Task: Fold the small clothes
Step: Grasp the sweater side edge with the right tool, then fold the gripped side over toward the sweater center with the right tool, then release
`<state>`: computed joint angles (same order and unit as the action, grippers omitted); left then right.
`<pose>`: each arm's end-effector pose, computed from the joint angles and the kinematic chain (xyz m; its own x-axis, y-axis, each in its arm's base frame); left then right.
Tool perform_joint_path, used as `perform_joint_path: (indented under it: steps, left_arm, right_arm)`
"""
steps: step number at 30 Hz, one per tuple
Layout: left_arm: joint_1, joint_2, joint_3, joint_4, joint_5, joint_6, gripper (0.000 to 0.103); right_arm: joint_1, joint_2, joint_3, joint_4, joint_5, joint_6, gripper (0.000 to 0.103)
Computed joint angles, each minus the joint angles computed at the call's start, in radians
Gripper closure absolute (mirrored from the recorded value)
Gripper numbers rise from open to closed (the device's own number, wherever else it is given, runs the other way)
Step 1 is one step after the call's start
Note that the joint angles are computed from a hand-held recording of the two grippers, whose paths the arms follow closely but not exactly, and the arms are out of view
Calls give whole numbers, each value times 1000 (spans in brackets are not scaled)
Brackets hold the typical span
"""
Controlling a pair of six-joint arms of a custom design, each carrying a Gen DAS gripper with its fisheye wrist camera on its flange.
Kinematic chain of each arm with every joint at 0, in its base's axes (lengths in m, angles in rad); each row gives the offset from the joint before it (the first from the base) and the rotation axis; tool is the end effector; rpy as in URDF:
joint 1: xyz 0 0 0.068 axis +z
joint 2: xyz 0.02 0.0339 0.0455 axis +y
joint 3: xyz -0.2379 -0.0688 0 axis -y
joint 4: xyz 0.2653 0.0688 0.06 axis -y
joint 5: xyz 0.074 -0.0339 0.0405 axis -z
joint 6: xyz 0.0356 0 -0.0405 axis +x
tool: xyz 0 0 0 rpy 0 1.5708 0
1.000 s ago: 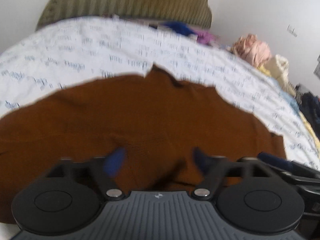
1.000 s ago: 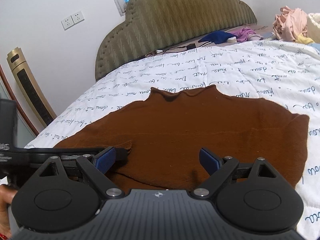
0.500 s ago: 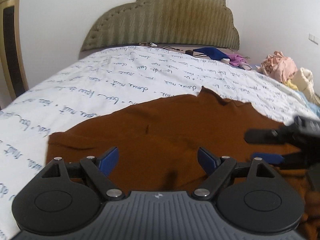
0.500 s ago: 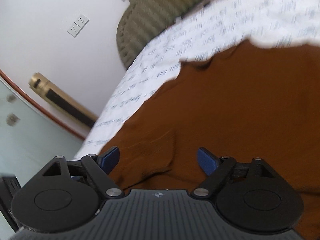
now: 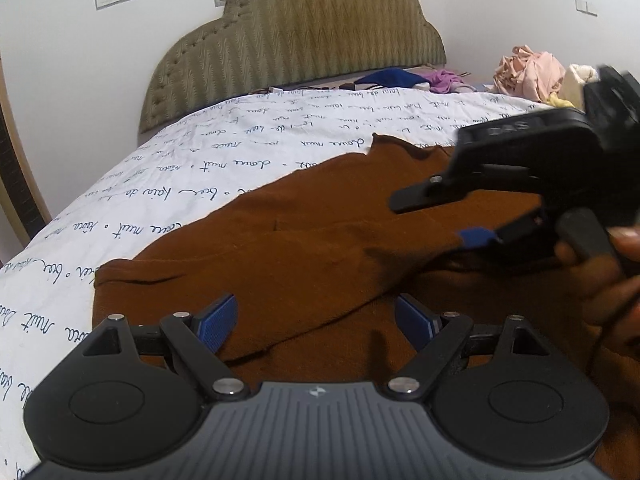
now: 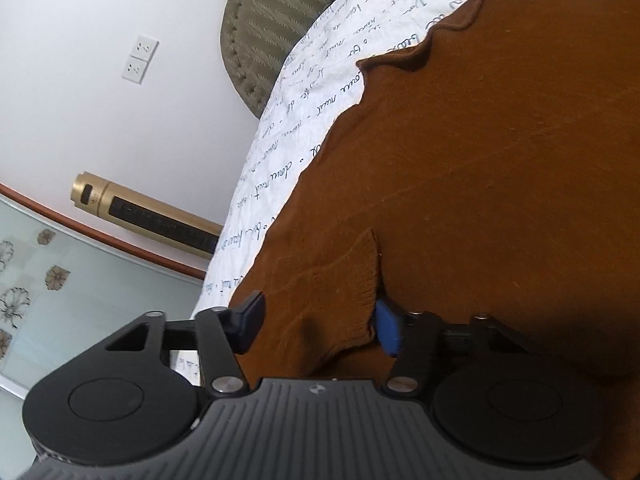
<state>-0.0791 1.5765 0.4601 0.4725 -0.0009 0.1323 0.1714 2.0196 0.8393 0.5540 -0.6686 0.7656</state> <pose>0.2785 -0.0220 0.0736 -0.5829 0.1785 -0.7927 0.1566 0.9820 0.1060 0.3532 0.0835 0.0456 -0.8521 0.4044 -0.3323 -0.0530 0.5650 0.8234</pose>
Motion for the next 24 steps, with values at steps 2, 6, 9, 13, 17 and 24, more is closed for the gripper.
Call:
perform_joint_path:
  steps: [2,6,9,13,17,24]
  left_arm:
    - [-6,12,3,8,-16,5,17]
    - [-14,46,21,34,-64,12,17]
    - [-24,72,48,39,-95,19,17]
    - [-37,98,77,48,-138,23,17]
    - [-28,121,118,30,-169,-6,17]
    - [11,155,195,-55,-162,-68,17]
  right_arm:
    - [14,14,43,-57,13,-26,74]
    - [50,4,102,-164,92,-109,90]
    - [55,-29,112,-185,142,-143,91]
    - [27,-86,96,-168,186,-167,91]
    - [-38,-137,70,-173,223,-201,91]
    - [-185,-188,-15,-132,233,-224,91]
